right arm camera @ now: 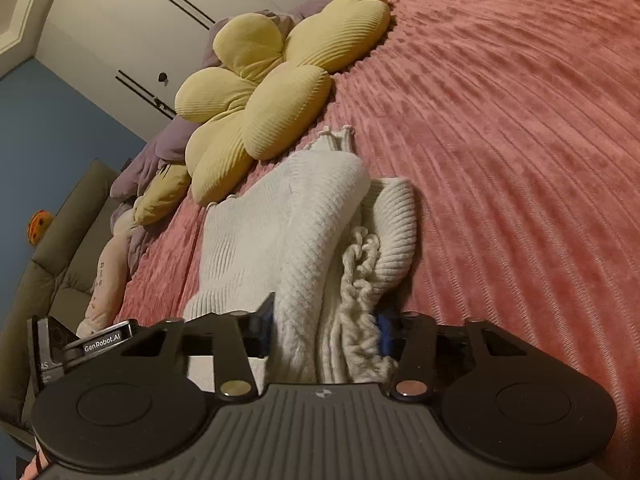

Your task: Fold small clothes

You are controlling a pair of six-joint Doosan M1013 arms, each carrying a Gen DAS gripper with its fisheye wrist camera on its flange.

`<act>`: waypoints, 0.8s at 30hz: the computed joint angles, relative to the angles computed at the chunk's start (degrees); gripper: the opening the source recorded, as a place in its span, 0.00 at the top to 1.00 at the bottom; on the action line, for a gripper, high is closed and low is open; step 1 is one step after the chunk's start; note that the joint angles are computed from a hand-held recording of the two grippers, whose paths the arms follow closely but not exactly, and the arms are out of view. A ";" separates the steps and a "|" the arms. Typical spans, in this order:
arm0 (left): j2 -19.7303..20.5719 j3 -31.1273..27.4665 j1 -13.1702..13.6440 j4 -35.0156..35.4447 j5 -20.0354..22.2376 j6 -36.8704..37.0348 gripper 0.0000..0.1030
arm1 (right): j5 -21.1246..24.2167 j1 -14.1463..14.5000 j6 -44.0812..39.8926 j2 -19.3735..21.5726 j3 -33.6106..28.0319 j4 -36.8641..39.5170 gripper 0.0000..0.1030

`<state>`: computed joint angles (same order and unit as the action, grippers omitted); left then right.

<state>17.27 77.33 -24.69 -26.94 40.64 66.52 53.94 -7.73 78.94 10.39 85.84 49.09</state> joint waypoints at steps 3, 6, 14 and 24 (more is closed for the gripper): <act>-1.29 -0.09 0.12 0.56 -1.64 1.59 0.53 | -0.81 1.03 0.30 -0.43 -0.59 -1.61 0.62; -2.61 -1.14 -0.71 10.11 -0.70 -0.94 0.52 | 0.95 2.07 -2.11 0.11 -1.87 1.18 0.62; -6.66 1.49 -3.25 31.93 6.17 -8.92 0.41 | -2.65 5.97 -0.91 -1.89 -0.69 -4.60 0.50; -12.59 10.84 -6.26 32.61 5.25 -13.67 0.28 | -2.51 3.68 -2.54 -11.20 9.42 -0.89 0.51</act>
